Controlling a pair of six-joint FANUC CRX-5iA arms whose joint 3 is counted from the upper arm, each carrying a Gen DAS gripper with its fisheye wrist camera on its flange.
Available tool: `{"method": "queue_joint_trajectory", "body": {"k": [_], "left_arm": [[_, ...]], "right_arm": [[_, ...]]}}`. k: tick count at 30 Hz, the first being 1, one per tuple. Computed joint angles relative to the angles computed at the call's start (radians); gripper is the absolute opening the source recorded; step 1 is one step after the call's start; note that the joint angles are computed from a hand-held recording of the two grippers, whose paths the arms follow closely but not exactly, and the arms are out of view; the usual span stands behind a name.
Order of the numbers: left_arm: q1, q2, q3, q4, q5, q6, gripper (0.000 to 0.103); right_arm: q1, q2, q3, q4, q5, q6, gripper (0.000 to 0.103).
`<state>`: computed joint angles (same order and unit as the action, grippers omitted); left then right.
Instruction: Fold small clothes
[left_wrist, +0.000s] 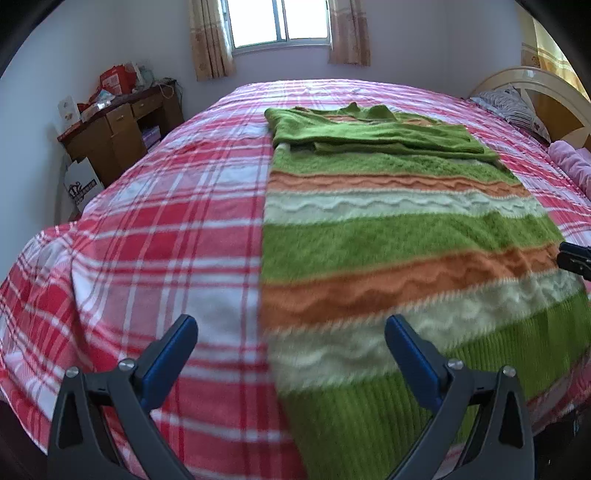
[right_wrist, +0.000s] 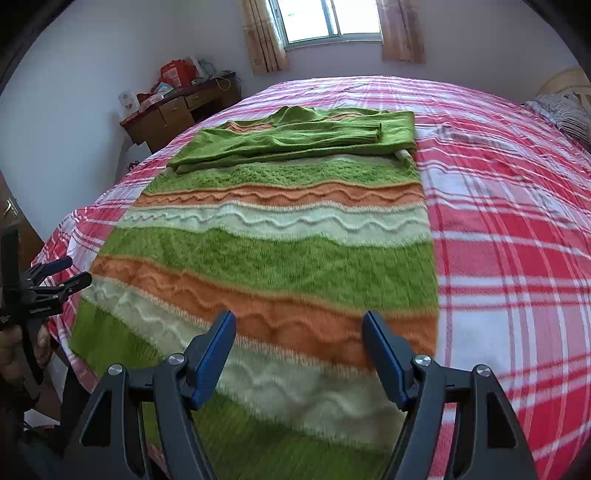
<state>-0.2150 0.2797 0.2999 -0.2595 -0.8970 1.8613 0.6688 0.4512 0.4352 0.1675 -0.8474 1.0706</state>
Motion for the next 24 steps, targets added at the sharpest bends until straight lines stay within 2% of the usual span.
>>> {"method": "queue_joint_trajectory", "body": {"k": [11,14,16,20,22,23,24], "left_arm": [[0.064,-0.085,-0.192,0.268,0.036,-0.151,0.078],[0.082,-0.091,-0.234,0.355,0.045,-0.178,0.066],[0.087,-0.094,-0.253,0.395,0.053,-0.19,0.066],[0.073,-0.097,-0.263,0.386,0.069,-0.184,0.065],[0.069,-0.101,-0.269,0.386,0.074,-0.187,0.058],[0.068,-0.1,-0.265,0.381,0.073,-0.186,0.047],[0.068,-0.103,-0.268,0.384,0.078,-0.195,0.024]], "right_arm": [[0.043,-0.115,-0.186,0.062,0.055,-0.063,0.072],[0.049,-0.145,-0.232,0.074,0.079,-0.087,0.072],[0.056,-0.163,-0.258,0.089,0.084,-0.099,0.072],[0.063,-0.187,-0.298,0.114,0.086,-0.128,0.072],[0.063,-0.201,-0.321,0.12,0.095,-0.139,0.072],[0.064,-0.209,-0.334,0.128,0.101,-0.149,0.072],[0.065,-0.215,-0.345,0.138,0.105,-0.162,0.072]]}}
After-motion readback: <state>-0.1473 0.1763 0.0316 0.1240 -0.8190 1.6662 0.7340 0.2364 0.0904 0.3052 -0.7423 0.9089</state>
